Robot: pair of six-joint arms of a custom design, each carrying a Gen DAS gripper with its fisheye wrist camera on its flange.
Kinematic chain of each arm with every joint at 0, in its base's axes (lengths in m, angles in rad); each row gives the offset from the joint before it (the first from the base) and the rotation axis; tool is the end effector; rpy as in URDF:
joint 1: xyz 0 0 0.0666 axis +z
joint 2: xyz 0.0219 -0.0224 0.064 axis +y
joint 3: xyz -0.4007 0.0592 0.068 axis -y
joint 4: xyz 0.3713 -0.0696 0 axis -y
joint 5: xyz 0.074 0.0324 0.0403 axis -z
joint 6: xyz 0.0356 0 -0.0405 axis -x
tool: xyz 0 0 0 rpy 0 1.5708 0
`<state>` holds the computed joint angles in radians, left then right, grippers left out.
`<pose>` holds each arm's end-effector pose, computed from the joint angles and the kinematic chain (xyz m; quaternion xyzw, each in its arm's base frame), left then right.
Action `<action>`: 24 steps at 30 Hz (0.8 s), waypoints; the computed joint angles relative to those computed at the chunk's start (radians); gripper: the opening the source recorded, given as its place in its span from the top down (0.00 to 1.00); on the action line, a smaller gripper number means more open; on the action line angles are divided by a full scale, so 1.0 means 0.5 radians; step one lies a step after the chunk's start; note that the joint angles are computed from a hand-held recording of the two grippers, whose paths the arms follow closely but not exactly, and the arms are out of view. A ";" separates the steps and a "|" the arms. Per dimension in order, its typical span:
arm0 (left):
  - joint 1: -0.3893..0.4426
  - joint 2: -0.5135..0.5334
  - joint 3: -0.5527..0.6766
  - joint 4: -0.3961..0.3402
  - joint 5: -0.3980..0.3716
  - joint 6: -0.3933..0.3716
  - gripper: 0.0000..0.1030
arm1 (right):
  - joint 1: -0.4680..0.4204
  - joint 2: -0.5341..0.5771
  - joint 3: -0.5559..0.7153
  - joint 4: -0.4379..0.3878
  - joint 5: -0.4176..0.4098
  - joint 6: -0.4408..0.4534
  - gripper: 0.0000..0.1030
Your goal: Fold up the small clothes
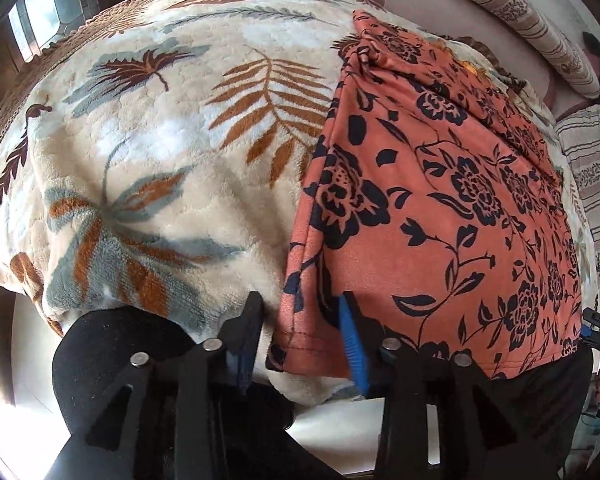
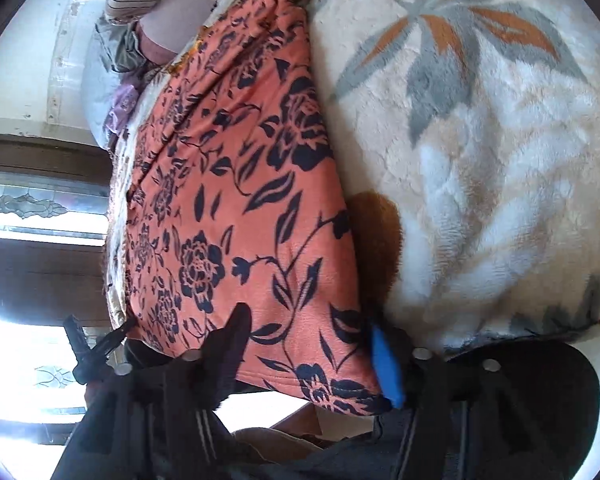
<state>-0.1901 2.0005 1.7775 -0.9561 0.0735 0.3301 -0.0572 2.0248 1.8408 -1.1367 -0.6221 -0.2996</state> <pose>0.6420 -0.1266 0.2831 -0.0614 0.9783 -0.0848 0.1787 0.6492 -0.0168 0.2932 0.1301 0.9364 0.3158 0.0812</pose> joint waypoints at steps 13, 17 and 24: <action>-0.020 -0.114 0.016 0.076 -0.042 -0.050 0.92 | -0.026 -0.114 -0.051 0.114 -0.100 -0.034 0.91; -0.011 -0.030 0.097 0.020 -0.040 -0.082 0.92 | -0.027 -0.069 -0.055 0.122 -0.141 -0.069 0.89; -0.022 0.108 0.204 -0.140 -0.051 -0.039 0.53 | -0.004 0.008 -0.047 0.079 -0.113 -0.075 0.56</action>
<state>-0.2012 2.0546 1.8796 -1.0259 0.0478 0.3107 -0.0594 2.0287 1.8171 -1.0972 -0.6784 -0.3371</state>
